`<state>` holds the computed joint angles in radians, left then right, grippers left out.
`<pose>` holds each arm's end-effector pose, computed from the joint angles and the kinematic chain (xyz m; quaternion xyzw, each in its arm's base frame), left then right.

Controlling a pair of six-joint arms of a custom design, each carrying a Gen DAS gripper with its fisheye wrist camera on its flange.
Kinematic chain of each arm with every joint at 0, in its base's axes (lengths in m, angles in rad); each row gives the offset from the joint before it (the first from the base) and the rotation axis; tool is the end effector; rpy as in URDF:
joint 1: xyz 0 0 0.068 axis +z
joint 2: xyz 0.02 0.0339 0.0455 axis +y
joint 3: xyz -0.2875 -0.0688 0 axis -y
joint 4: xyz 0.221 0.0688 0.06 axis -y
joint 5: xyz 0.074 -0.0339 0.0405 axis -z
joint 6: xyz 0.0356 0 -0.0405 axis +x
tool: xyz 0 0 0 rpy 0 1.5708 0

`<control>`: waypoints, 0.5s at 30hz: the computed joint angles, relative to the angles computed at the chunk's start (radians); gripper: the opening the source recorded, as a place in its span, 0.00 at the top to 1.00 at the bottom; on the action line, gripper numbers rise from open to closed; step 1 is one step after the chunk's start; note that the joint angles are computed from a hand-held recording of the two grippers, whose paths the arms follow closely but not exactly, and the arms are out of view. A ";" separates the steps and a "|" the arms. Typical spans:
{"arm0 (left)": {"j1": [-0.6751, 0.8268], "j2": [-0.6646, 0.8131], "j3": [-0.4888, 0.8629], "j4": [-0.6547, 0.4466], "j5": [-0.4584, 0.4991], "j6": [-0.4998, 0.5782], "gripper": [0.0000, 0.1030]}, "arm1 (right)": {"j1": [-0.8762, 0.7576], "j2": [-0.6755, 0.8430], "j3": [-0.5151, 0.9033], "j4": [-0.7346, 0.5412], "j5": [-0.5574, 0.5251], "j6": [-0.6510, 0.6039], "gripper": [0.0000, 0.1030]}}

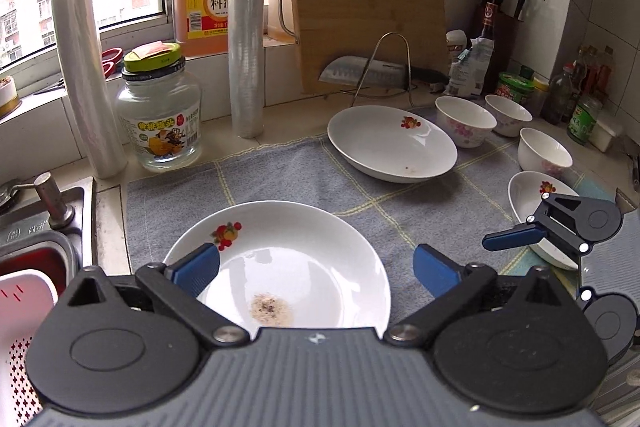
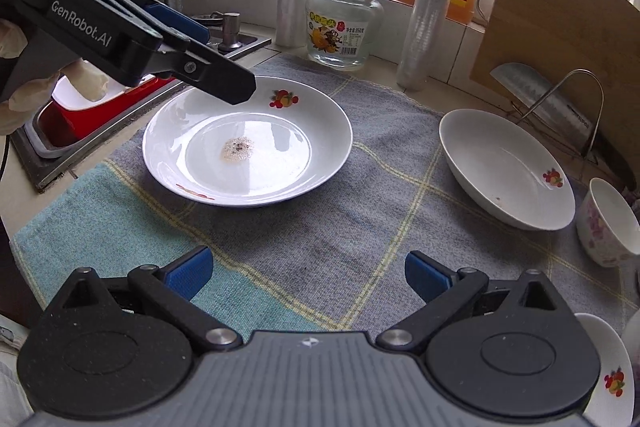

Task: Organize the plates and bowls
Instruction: 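Lower the stained plate onto the towel by the sink and open the left tool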

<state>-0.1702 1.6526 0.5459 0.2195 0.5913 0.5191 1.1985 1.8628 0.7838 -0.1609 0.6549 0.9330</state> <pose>0.2543 -0.0638 0.1490 0.3964 0.8153 -0.2147 0.3634 0.1269 0.2653 0.1257 -0.0711 0.9327 -0.0170 0.3531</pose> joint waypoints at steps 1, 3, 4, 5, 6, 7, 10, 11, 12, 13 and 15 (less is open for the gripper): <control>-0.019 -0.019 -0.037 0.031 -0.009 -0.031 0.01 | 0.019 -0.014 -0.003 -0.037 0.014 0.039 0.00; -0.064 -0.050 -0.094 0.076 -0.030 -0.093 0.01 | 0.060 -0.041 -0.016 -0.111 0.037 0.125 0.00; -0.086 -0.063 -0.117 0.093 -0.039 -0.121 0.01 | 0.083 -0.057 -0.027 -0.149 0.048 0.175 0.00; -0.115 -0.080 -0.145 0.113 -0.054 -0.151 0.01 | 0.104 -0.072 -0.038 -0.181 0.057 0.220 0.00; -0.144 -0.094 -0.168 0.128 -0.071 -0.175 0.01 | 0.126 -0.087 -0.049 -0.213 0.063 0.268 0.00; -0.178 -0.110 -0.194 0.148 -0.092 -0.199 0.01 | 0.148 -0.101 -0.059 -0.246 0.068 0.315 0.00; -0.289 -0.148 -0.257 0.204 -0.165 -0.283 0.01 | 0.231 -0.142 -0.099 -0.363 0.084 0.484 0.00; -0.323 -0.154 -0.272 0.218 -0.178 -0.313 0.01 | 0.255 -0.153 -0.110 -0.395 0.087 0.531 0.00; -0.352 -0.159 -0.284 0.230 -0.193 -0.339 0.01 | 0.286 -0.161 -0.120 -0.430 0.088 0.588 0.00; -0.399 -0.166 -0.300 0.245 -0.221 -0.373 0.01 | 0.326 -0.171 -0.133 -0.468 0.087 0.656 0.00; -0.484 -0.179 -0.319 0.263 -0.287 -0.422 0.01 | 0.383 -0.193 -0.161 -0.517 0.082 0.753 0.00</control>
